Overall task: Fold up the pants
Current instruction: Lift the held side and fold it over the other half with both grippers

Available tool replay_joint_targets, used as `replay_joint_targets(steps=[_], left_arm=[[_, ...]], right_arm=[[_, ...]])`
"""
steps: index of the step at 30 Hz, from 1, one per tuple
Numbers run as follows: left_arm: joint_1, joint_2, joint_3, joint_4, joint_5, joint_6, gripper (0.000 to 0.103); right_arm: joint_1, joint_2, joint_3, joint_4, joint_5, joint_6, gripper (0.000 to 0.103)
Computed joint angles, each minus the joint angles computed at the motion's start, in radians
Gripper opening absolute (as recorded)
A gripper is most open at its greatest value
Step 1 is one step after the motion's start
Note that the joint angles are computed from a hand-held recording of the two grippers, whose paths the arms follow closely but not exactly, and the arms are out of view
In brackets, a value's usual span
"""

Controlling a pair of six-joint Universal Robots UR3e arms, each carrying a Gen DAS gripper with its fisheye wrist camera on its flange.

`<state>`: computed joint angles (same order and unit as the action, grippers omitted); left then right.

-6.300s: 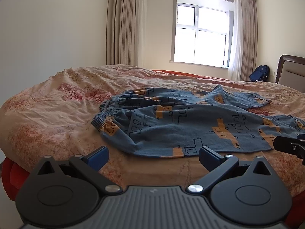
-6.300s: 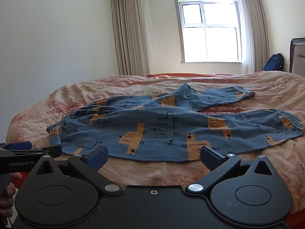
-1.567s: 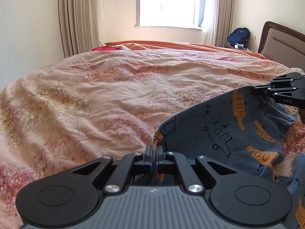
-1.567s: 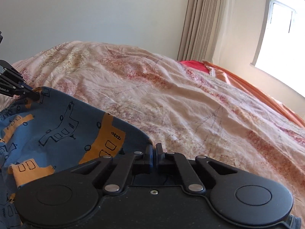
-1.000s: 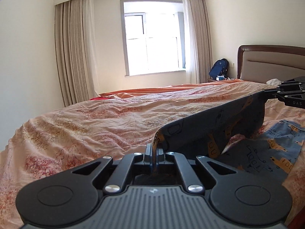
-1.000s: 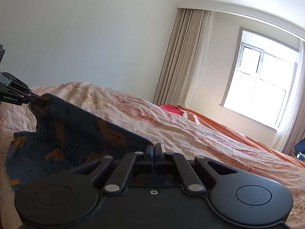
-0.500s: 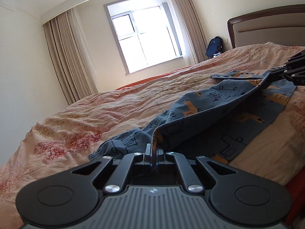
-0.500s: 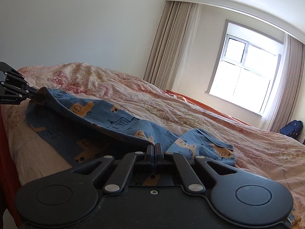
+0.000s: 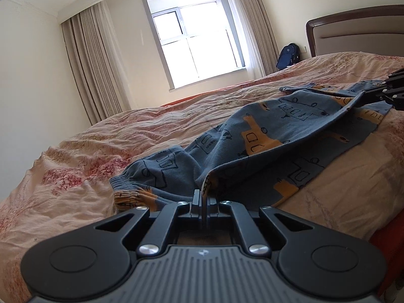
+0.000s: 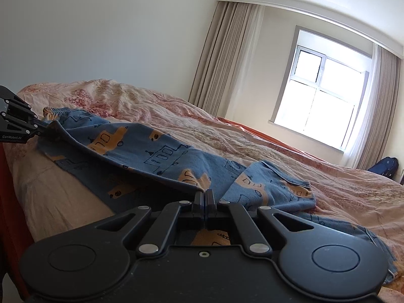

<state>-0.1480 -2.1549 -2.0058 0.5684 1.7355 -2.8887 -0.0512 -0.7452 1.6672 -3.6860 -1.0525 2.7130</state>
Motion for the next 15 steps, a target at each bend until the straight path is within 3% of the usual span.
replay_joint_targets(steps=[15], left_arm=[[0.039,-0.008,-0.022,0.014,-0.061,0.013,0.002]], right_arm=[[-0.008,-0.027,0.061,0.024,-0.015,-0.058,0.0]])
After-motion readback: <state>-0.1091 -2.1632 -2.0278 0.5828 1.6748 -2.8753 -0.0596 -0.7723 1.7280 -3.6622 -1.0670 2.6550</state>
